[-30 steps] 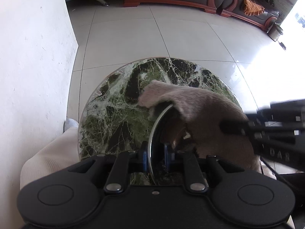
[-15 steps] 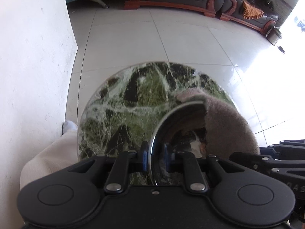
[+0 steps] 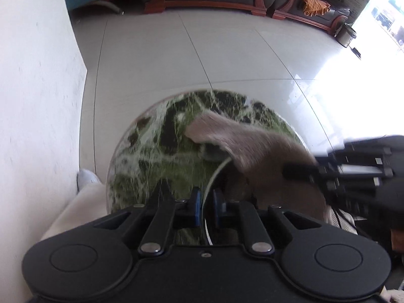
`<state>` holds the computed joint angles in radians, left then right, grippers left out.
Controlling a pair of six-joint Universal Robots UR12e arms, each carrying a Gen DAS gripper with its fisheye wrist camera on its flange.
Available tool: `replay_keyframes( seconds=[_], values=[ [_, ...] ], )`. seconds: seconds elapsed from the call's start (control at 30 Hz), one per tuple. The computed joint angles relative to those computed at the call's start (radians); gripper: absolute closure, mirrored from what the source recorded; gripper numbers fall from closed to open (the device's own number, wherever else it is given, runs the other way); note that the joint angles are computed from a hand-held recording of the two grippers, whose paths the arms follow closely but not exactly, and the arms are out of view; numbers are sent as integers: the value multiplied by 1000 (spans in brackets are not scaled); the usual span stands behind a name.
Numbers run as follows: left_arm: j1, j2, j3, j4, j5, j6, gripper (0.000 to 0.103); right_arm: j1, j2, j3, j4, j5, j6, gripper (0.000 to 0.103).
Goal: Clean bowl
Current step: 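Drape the towel over the rim with the right gripper while the left holds the bowl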
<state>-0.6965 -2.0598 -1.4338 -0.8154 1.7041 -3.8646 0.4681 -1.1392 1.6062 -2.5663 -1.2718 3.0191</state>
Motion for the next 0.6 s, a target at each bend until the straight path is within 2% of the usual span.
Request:
replay_keyframes(
  seconds=[0.17,0.23,0.33,0.5,0.6],
  values=[
    [-5,7,-10,-13,4,-2,91,20,37,-60,24,-21,-139,88],
    [1,2,-9,-7,1,-14,91,22,40,-67,32,-22,-155,88],
    [8,-5,-5,-11,-19,-30,91,21,40,-70,40,-17,-152,88],
    [-2,-10,0,-17,8,-80,90,20,38,-61,23,-17,-122,88],
    [-5,-13,4,-21,22,-121,88,10,26,-42,23,-4,-46,88]
  ],
)
